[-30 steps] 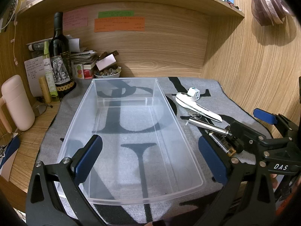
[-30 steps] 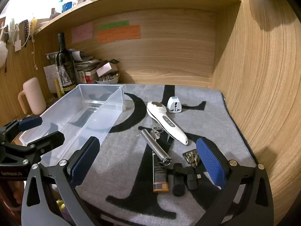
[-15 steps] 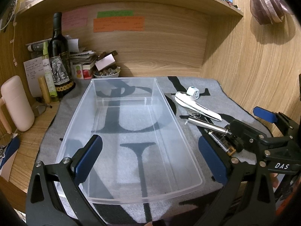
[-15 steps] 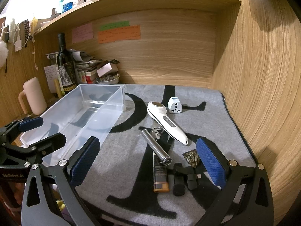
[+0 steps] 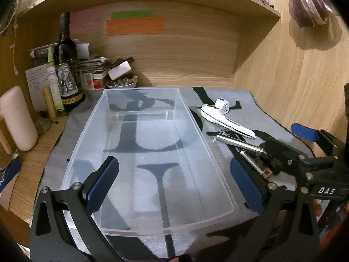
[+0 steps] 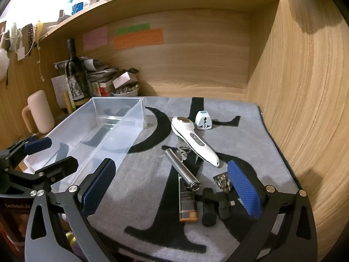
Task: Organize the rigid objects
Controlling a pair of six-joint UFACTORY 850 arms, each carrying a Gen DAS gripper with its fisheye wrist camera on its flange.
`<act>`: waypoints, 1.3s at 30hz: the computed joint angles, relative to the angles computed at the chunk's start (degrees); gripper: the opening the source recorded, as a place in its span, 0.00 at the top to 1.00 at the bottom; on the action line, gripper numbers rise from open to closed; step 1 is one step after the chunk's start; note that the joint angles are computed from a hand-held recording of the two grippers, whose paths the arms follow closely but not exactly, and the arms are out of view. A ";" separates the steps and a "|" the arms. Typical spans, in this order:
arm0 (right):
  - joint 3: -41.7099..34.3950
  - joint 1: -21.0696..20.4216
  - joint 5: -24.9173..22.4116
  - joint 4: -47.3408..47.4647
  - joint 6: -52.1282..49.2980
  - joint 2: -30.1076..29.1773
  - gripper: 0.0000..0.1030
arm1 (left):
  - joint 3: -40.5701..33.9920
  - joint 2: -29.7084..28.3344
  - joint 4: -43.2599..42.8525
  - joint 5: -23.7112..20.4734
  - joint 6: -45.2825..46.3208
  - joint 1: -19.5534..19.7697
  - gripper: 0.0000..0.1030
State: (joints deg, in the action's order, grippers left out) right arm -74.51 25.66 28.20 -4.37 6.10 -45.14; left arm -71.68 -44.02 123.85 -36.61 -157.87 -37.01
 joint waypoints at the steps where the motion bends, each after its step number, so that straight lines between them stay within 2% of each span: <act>1: -0.04 0.02 -0.20 -0.50 0.33 -0.02 0.00 | 0.19 0.14 0.99 0.18 -0.83 0.12 0.00; 6: -0.48 0.21 -1.11 -1.31 0.28 -0.36 0.01 | 0.97 1.62 6.49 3.90 -3.30 1.32 0.00; 11: 0.44 0.77 1.28 6.84 -8.06 0.06 0.01 | 1.64 3.57 -0.93 4.03 6.20 1.91 0.00; 12: 0.44 0.62 1.34 6.80 -7.86 0.12 0.02 | 2.04 4.10 -1.64 4.23 6.80 2.24 0.02; 13: 0.55 0.44 1.61 7.34 -7.88 0.22 0.05 | 2.36 4.56 -2.57 4.38 7.50 2.59 0.11; 15: 0.40 -0.02 1.49 7.49 -7.49 0.23 0.10 | 2.86 5.46 -7.06 4.48 11.37 3.52 0.20; 20: -0.50 -0.97 -0.45 10.40 -10.25 -0.22 0.12 | 4.85 7.23 -11.18 5.90 12.75 6.55 0.22; 22: -0.94 -1.27 -1.80 12.21 -13.08 -0.56 0.12 | 4.88 7.30 -13.12 7.72 14.58 7.88 0.31; 26: -2.26 -2.13 -5.77 18.19 -19.29 -1.69 0.12 | 3.26 5.89 -17.41 12.72 19.73 10.38 0.40; 29: -3.21 -3.04 -8.63 22.41 -22.41 -2.82 0.12 | 1.60 4.43 -19.16 17.41 22.26 11.86 0.51; 30: -3.21 -3.34 -8.86 22.41 -22.04 -2.99 0.13 | 0.93 3.89 -20.08 18.58 23.35 12.18 0.58; 34: -5.00 -4.14 -11.69 22.79 -20.99 -4.27 0.30 | -2.01 1.71 -26.59 22.96 31.09 13.36 0.70; 37: -7.79 -4.80 -15.14 16.40 -14.30 -5.94 0.41 | -3.89 0.55 -34.45 24.31 39.45 13.63 0.82; 39: -9.70 -4.97 -16.61 12.29 -10.48 -7.14 0.43 | -4.81 0.01 -38.77 25.27 44.08 13.81 0.83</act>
